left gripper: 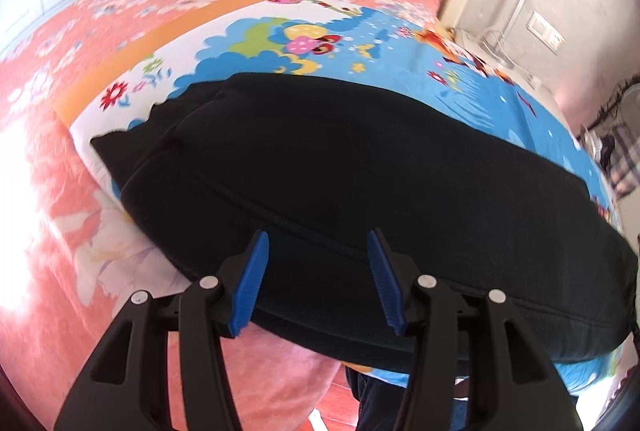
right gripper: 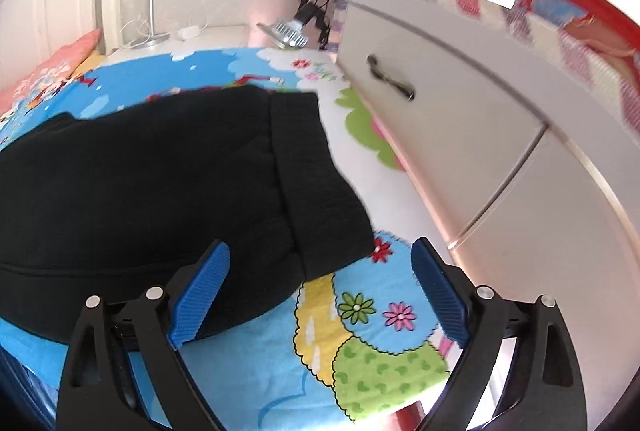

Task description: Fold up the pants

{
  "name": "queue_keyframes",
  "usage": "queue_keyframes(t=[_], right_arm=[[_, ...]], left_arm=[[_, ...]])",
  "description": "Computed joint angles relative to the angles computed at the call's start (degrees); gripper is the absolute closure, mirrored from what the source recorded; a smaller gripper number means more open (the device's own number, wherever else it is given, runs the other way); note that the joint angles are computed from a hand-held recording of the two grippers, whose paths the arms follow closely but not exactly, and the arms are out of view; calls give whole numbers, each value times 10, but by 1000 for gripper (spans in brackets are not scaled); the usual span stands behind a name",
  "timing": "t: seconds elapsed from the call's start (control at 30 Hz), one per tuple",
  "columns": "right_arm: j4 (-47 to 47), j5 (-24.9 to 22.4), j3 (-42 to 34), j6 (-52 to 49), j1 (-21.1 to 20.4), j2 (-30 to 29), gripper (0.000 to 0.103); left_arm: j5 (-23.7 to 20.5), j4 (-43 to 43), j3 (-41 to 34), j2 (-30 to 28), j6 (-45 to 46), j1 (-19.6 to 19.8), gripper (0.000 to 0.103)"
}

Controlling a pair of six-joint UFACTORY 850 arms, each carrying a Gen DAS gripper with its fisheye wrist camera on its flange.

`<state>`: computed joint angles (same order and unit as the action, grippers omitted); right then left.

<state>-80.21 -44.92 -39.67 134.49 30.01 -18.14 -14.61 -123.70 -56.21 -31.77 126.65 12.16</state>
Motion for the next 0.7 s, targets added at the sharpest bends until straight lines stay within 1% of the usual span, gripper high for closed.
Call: queue_keyframes(t=[0.07, 0.1, 0.13, 0.17, 0.27, 0.37, 0.43, 0.47, 0.5, 0.53, 0.57, 0.63, 0.7], right_arm=[[4, -4, -5, -5, 2, 4, 12], [6, -6, -11, -9, 3, 3, 12], [7, -7, -17, -16, 3, 0, 12], [9, -8, -23, -23, 4, -2, 12], [10, -6, -43, -41, 10, -10, 12], [1, 11, -67, -54, 13, -22, 11], [-11, 41, -85, -59, 12, -26, 11], [-25, 66, -97, -58, 13, -29, 11], [-35, 82, -108, -58, 15, -33, 11], [-54, 112, -127, -62, 17, -42, 11], [-70, 135, -141, -64, 17, -49, 11], [-121, 195, -185, -63, 21, -76, 11], [-132, 231, -231, -89, 27, -109, 11]], left_arm=[[-5, 8, -2, -3, -17, 7, 50], [-8, 7, -2, -4, -21, 12, 48], [-12, 0, -2, -4, -20, 16, 43], [-15, -10, -2, -4, -14, 22, 42], [-24, -12, -4, -6, -24, 39, 42], [-25, -12, -7, -10, -40, 57, 42], [-29, -29, -7, -12, -42, 71, 42], [-33, -31, -8, -13, -53, 78, 42], [-49, -18, -7, -15, -88, 92, 42], [-65, 7, -9, -18, -128, 103, 42], [-90, 36, -11, -23, -177, 120, 42], [-119, 65, -14, -30, -223, 139, 43], [-153, 86, -16, -37, -249, 157, 43]])
